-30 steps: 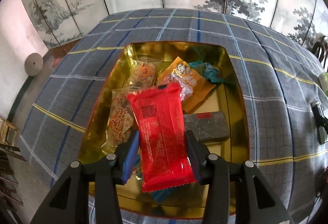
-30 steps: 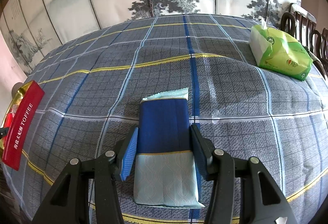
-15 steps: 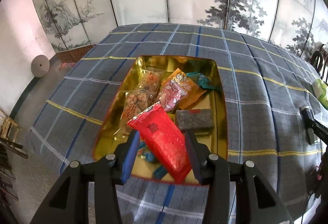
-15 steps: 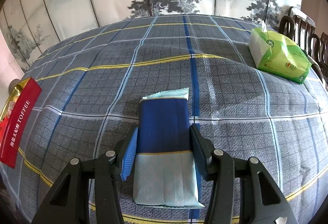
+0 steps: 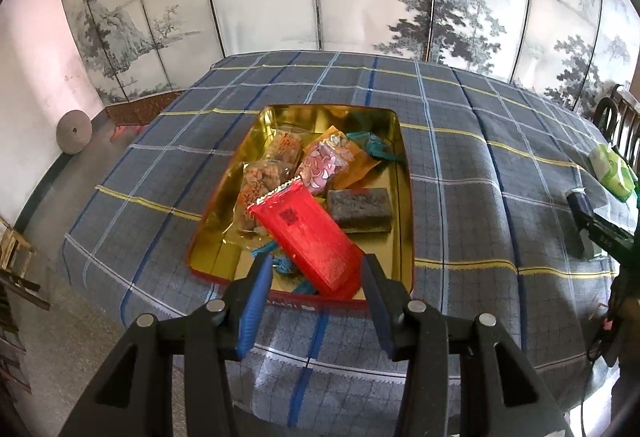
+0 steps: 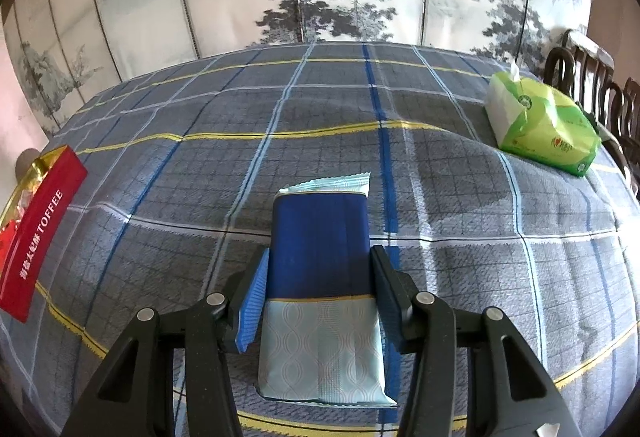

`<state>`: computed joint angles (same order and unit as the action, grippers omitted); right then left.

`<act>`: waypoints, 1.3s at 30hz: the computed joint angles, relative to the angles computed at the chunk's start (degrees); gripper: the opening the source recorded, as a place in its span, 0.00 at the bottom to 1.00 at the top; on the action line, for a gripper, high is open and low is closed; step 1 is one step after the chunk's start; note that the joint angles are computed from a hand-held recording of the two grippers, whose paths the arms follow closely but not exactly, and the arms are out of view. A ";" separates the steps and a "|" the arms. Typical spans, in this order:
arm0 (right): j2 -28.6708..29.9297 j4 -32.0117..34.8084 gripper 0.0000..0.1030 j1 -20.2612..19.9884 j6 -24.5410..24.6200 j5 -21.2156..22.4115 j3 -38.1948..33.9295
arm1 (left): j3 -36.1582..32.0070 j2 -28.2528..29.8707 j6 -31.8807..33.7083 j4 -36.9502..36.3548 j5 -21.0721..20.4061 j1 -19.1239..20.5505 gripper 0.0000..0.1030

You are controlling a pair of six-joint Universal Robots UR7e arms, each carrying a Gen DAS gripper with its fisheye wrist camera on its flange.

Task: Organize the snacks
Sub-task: 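Lower the red candy bar into the tin and open the left gripper, then carry the tissue pack into the gold tin and open the right gripper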

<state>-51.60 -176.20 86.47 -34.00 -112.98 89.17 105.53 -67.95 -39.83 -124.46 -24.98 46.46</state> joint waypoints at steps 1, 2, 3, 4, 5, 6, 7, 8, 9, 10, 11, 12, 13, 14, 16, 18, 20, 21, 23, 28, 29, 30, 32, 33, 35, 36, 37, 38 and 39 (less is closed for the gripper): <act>0.04 0.28 0.45 0.17 0.08 0.05 0.04 | 0.05 -0.12 -0.29 0.14 -0.10 0.03 0.45; -0.14 0.40 0.45 0.30 0.03 0.16 0.35 | 0.08 -0.22 -0.50 0.17 -0.23 0.06 0.45; 0.07 0.06 0.45 0.81 0.08 -0.13 0.69 | 0.29 -0.48 -0.60 -0.09 -0.49 0.11 0.45; 0.25 0.23 0.45 1.10 -0.18 -0.14 0.50 | 0.27 -0.57 -0.61 -0.19 -0.62 0.18 0.45; 1.08 0.52 0.45 1.78 -0.42 -0.34 -0.46 | 0.34 -0.68 -0.73 -0.18 -0.65 0.23 0.45; 1.62 0.68 0.45 2.29 -0.75 -0.38 -1.13 | 0.43 -0.80 -0.93 -0.08 -0.59 0.26 0.45; 2.27 0.72 0.45 3.00 -1.14 -0.48 -1.86 | 0.64 -1.02 -1.11 0.00 -0.58 0.27 0.45; 2.14 0.75 0.45 3.26 -1.66 -0.17 -1.95 | 0.77 -1.21 -1.23 -0.01 -0.65 0.34 0.45; 2.17 -0.22 0.45 4.05 -1.68 -0.37 -1.03 | 0.98 -1.35 -1.30 -0.23 -0.73 0.38 0.45; 2.09 -0.75 0.45 4.77 -2.16 -0.27 -0.56 | 1.13 -1.51 -1.36 -0.40 -0.85 0.45 0.45; 2.17 -1.12 0.45 5.29 -2.54 -0.30 -0.39 | 1.32 -1.69 -1.56 -0.45 -0.95 0.47 0.45; 2.24 -1.48 0.45 5.96 -3.08 -0.22 -0.22 | 1.51 -1.87 -1.63 -0.63 -1.04 0.52 0.45; 2.61 -1.98 0.45 6.75 -3.13 -0.50 -0.03 | 1.71 -2.05 -1.67 -0.84 -1.07 0.55 0.45; 2.62 -2.03 0.45 7.33 -3.84 -0.29 -0.07 | 2.01 -2.37 -1.71 -0.98 -1.06 0.55 0.45; 3.22 -2.40 0.45 8.51 -4.46 -0.38 -0.11 | 2.56 -2.85 -1.58 -1.63 -0.94 0.61 0.45; 3.79 -2.23 0.45 9.61 -5.20 -0.19 -0.53 | 2.96 -3.24 -1.57 -2.00 -0.94 0.72 0.45; 4.14 -1.99 0.45 10.57 -5.72 0.48 -0.65 | 3.27 -3.67 -1.76 -2.20 -0.92 0.83 0.45; 4.38 -1.83 0.45 11.12 -5.88 0.63 -0.73 | 3.50 -3.94 -1.96 -2.28 -0.80 0.87 0.45; 5.04 -1.36 0.45 12.01 -6.12 0.75 -1.30 | 3.76 -4.28 -1.92 -2.51 -0.71 1.04 0.45; 6.66 0.26 0.45 13.79 -7.18 1.29 -2.82 | 4.26 -4.96 -1.93 -3.15 -0.50 1.52 0.45; 7.24 0.55 0.45 14.21 -7.29 1.23 -3.38 | 4.42 -5.16 -1.90 -3.37 -0.67 1.67 0.45; 7.54 1.08 0.45 14.43 -7.24 1.49 -3.72 | 4.57 -5.33 -2.12 -3.40 -0.63 1.76 0.45; 8.28 2.82 0.45 14.93 -6.85 2.25 -4.82 | 4.99 -5.80 -2.86 -3.25 -0.01 1.90 0.45; 8.63 3.53 0.45 15.15 -6.68 2.53 -5.26 | 5.09 -5.95 -3.09 -3.16 0.20 2.00 0.45; 9.55 6.63 0.45 15.59 -5.34 3.98 -7.05 | 5.21 -6.31 -3.85 -2.44 0.64 2.13 0.45; 9.98 8.23 0.45 15.79 -4.39 4.87 -7.92 | 5.47 -6.61 -4.17 -2.35 1.08 2.15 0.45; 10.44 9.59 0.45 16.03 -3.59 5.59 -8.71 | 5.72 -6.76 -4.23 -2.56 1.50 2.13 0.45; 10.87 10.90 0.45 16.19 -3.17 6.16 -9.57 | 5.90 -6.87 -4.43 -2.54 2.02 2.10 0.45; 11.34 12.17 0.45 16.34 -2.98 6.61 -10.43 | 6.03 -7.02 -4.69 -2.25 2.61 2.08 0.46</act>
<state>-40.25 -164.04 102.81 -36.97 -106.37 78.74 111.56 -74.96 -44.53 -126.72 -22.38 48.54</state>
